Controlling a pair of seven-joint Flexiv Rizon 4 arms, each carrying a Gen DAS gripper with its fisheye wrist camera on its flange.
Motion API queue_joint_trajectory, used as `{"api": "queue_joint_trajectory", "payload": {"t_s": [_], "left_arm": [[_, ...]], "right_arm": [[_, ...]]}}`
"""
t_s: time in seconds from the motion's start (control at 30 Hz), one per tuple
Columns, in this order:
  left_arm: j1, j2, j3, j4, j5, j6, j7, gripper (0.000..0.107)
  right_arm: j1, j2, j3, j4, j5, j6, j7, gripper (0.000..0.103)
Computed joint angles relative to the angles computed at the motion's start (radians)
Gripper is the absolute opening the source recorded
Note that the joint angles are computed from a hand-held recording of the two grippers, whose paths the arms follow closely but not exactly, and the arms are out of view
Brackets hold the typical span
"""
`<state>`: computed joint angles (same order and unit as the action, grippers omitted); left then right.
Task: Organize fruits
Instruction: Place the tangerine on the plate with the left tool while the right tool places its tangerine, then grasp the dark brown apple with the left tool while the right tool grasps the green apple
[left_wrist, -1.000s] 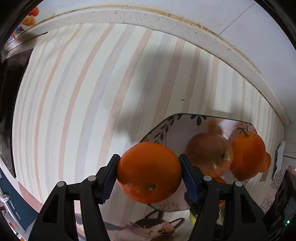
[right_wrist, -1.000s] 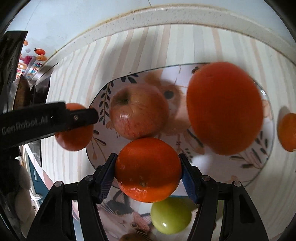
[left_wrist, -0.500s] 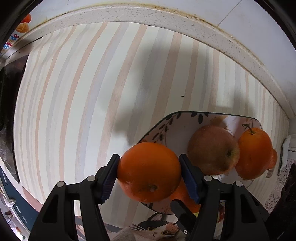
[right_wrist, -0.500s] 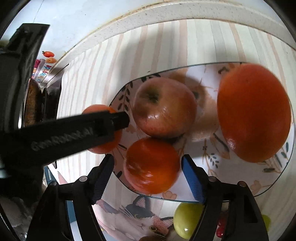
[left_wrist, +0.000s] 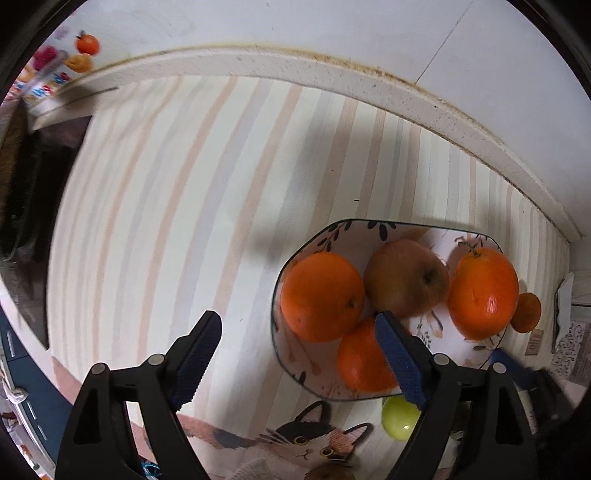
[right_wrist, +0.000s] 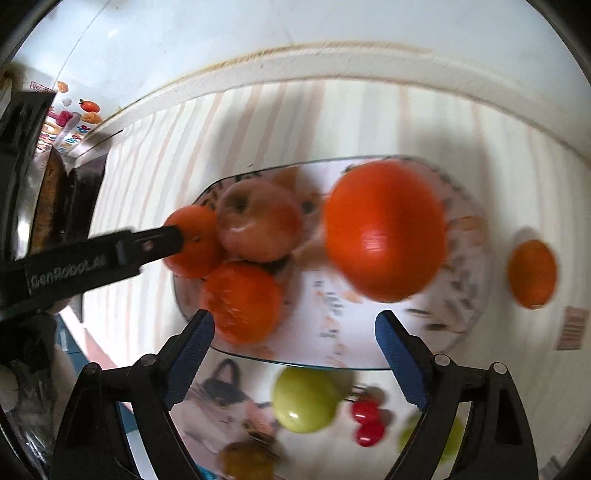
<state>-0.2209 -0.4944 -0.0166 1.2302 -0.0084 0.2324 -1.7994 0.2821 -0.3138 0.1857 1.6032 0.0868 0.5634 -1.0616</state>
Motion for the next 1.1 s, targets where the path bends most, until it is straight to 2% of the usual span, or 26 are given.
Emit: {"api": "queue_joint_trajectory", "payload": {"t_s": [0.13,0.37,0.7,1.1], "left_arm": [[-0.015,0.061,0.01,0.058,0.035,0.038,-0.018,0.085],[-0.039,0.154,-0.005,0.156,0.057,0.121,-0.062,0.085],[-0.066,0.285,-0.025,0.255,0.105,0.207,-0.135,0.085],[-0.069,0.462,-0.064,0.361,0.136,0.262,-0.188,0.085]], "right_arm": [[0.018,0.04,-0.017,0.037,-0.096,-0.001,0.026,0.095],[0.006,0.137,-0.021,0.115,-0.165,0.002,0.035,0.095],[-0.005,0.307,-0.003,0.217,-0.185,0.023,0.034,0.095],[-0.005,0.509,0.019,0.297,-0.177,0.024,0.024,0.095]]}}
